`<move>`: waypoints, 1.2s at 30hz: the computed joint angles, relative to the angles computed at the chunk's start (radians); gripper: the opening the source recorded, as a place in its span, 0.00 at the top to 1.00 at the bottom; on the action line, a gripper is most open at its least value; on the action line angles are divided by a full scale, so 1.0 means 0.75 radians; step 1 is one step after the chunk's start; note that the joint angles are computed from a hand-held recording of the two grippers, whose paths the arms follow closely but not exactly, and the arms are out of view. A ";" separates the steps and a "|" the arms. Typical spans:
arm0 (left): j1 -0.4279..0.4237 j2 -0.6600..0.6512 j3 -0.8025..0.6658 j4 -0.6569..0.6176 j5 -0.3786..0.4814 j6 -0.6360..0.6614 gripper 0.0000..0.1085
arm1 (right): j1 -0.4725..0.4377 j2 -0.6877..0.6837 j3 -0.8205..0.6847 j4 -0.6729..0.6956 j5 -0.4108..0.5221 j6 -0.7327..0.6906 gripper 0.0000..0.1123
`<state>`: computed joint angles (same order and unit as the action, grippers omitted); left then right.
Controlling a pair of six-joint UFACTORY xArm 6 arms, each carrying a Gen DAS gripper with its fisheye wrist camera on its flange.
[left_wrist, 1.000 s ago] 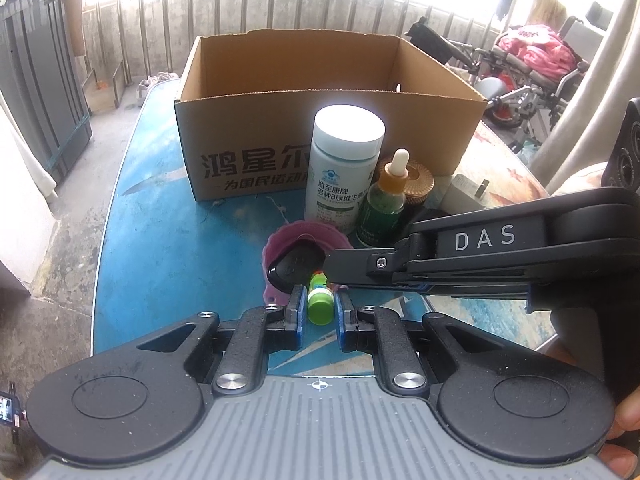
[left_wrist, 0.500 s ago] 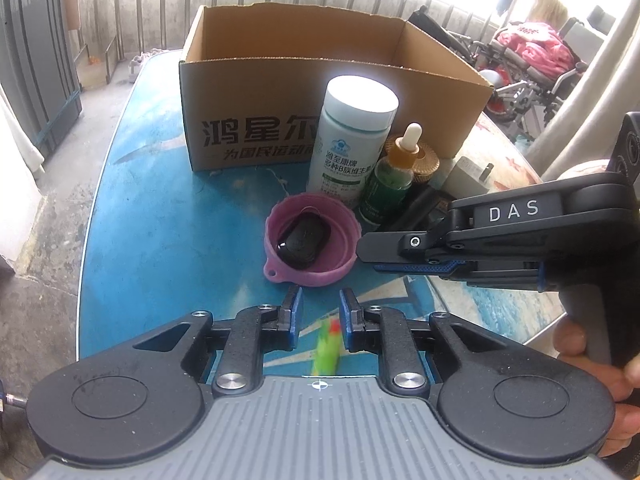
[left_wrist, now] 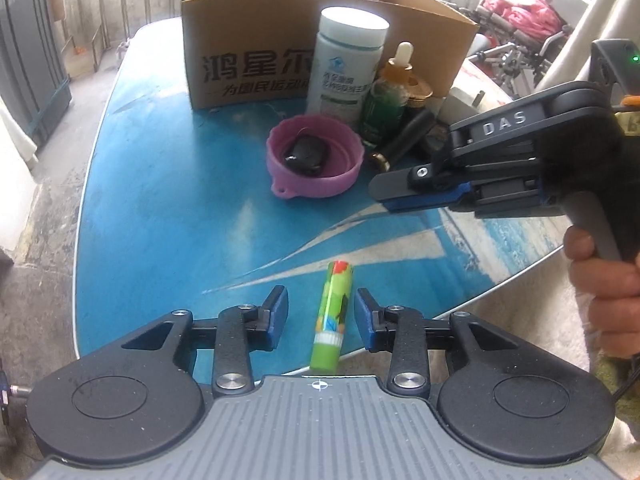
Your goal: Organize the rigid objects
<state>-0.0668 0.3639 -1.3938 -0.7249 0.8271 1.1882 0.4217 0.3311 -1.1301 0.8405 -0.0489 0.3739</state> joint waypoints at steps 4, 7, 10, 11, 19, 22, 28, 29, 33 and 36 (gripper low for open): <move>-0.010 -0.002 0.014 0.034 -0.034 -0.007 0.67 | -0.014 -0.014 0.028 -0.171 -0.006 0.135 0.88; -0.023 -0.013 0.033 0.057 -0.063 0.000 0.69 | 0.005 -0.016 0.011 -0.040 0.007 0.014 0.88; -0.034 -0.027 0.058 0.077 -0.104 0.001 0.78 | 0.027 -0.017 -0.010 0.121 0.027 -0.131 0.88; -0.035 -0.030 0.063 0.078 -0.114 0.000 0.81 | 0.036 -0.014 -0.024 0.202 0.038 -0.204 0.88; -0.035 -0.035 0.063 0.021 -0.127 -0.027 0.87 | 0.067 0.056 -0.155 0.593 0.149 -0.547 0.88; -0.032 -0.063 0.065 -0.042 -0.109 0.014 0.87 | 0.076 0.068 -0.188 0.704 0.162 -0.641 0.88; -0.038 -0.080 0.003 -0.152 -0.109 0.055 0.87 | 0.085 0.035 -0.245 0.923 0.080 -0.887 0.86; -0.039 -0.074 -0.024 -0.172 -0.098 0.057 0.87 | 0.082 0.027 -0.255 0.932 0.065 -0.914 0.86; -0.053 -0.020 -0.175 -0.211 -0.059 0.013 0.87 | 0.047 0.001 -0.291 0.838 0.045 -0.888 0.86; -0.072 0.040 -0.319 -0.219 -0.043 -0.027 0.87 | -0.002 -0.001 -0.328 0.576 0.048 -0.702 0.86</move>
